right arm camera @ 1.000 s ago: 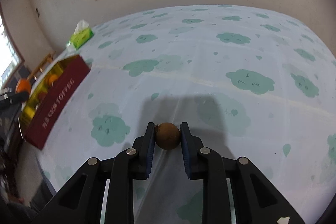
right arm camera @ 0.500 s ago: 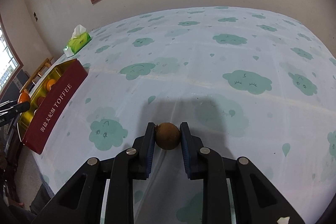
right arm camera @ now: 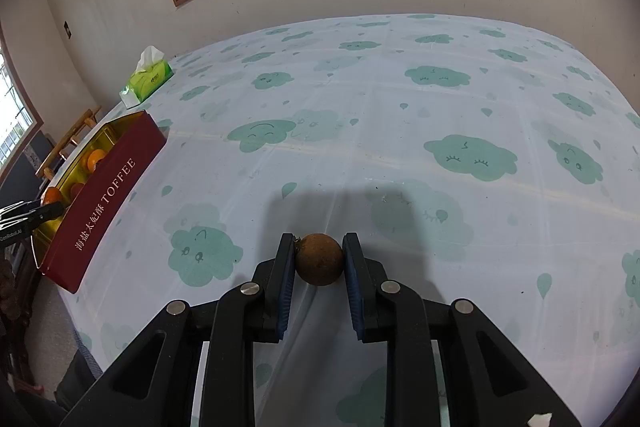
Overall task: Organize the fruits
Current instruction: 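Lower the small orange into the tray and open the left gripper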
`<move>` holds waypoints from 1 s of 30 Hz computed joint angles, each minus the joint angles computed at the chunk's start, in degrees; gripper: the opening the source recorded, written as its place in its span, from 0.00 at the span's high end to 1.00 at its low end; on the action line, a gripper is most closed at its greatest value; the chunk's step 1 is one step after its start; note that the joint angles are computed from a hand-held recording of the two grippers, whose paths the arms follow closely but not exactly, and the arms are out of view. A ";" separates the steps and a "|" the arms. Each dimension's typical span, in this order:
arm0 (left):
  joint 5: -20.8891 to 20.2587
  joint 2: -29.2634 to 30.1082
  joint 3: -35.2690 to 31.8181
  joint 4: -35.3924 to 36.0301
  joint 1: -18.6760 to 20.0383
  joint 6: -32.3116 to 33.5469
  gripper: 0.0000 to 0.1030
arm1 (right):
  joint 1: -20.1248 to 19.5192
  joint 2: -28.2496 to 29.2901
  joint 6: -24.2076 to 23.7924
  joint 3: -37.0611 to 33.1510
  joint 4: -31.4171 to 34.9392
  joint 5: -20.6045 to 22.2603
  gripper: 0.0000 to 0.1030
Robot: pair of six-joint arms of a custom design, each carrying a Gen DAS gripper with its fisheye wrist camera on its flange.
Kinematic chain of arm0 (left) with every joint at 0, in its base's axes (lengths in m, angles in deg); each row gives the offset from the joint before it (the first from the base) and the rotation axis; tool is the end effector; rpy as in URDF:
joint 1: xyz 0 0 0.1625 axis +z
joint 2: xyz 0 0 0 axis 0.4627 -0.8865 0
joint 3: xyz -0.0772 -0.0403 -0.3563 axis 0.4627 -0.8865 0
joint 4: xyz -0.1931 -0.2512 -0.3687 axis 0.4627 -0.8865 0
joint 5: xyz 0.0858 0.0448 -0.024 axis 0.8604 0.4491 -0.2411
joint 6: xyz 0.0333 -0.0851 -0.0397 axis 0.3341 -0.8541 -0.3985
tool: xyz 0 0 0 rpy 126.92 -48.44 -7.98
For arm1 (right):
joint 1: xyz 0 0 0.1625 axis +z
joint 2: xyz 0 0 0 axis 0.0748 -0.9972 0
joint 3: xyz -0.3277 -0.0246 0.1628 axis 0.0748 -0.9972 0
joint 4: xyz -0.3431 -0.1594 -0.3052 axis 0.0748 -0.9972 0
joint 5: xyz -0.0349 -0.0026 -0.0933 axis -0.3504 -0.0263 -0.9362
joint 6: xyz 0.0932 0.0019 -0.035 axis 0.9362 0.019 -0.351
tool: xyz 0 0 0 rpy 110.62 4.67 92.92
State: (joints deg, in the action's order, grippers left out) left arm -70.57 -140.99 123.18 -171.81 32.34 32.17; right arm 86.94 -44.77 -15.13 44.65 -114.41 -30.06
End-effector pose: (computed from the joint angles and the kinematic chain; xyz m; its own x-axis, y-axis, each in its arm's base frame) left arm -0.1577 -0.6752 0.2048 -0.6511 0.2871 -0.7026 0.6094 0.7495 -0.2585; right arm 0.1009 -0.6045 0.2131 -0.8428 0.0573 0.5352 -0.3066 0.7661 -0.5648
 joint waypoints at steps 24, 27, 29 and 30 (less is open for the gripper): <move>-5.73 -0.76 -2.21 3.14 1.47 -3.88 0.58 | 0.03 0.02 -0.04 0.07 -0.18 -0.06 0.78; -7.82 -1.20 -1.65 4.84 1.05 -3.75 0.58 | 0.02 0.02 -0.08 0.04 -0.21 -0.10 0.78; -8.52 -1.32 -1.29 5.69 0.72 -3.34 0.58 | 0.02 -0.02 -0.06 0.13 -0.24 -0.07 0.78; -8.57 -1.39 -1.01 5.78 0.48 -2.89 0.58 | 0.02 -0.02 -0.06 0.13 -0.24 -0.07 0.78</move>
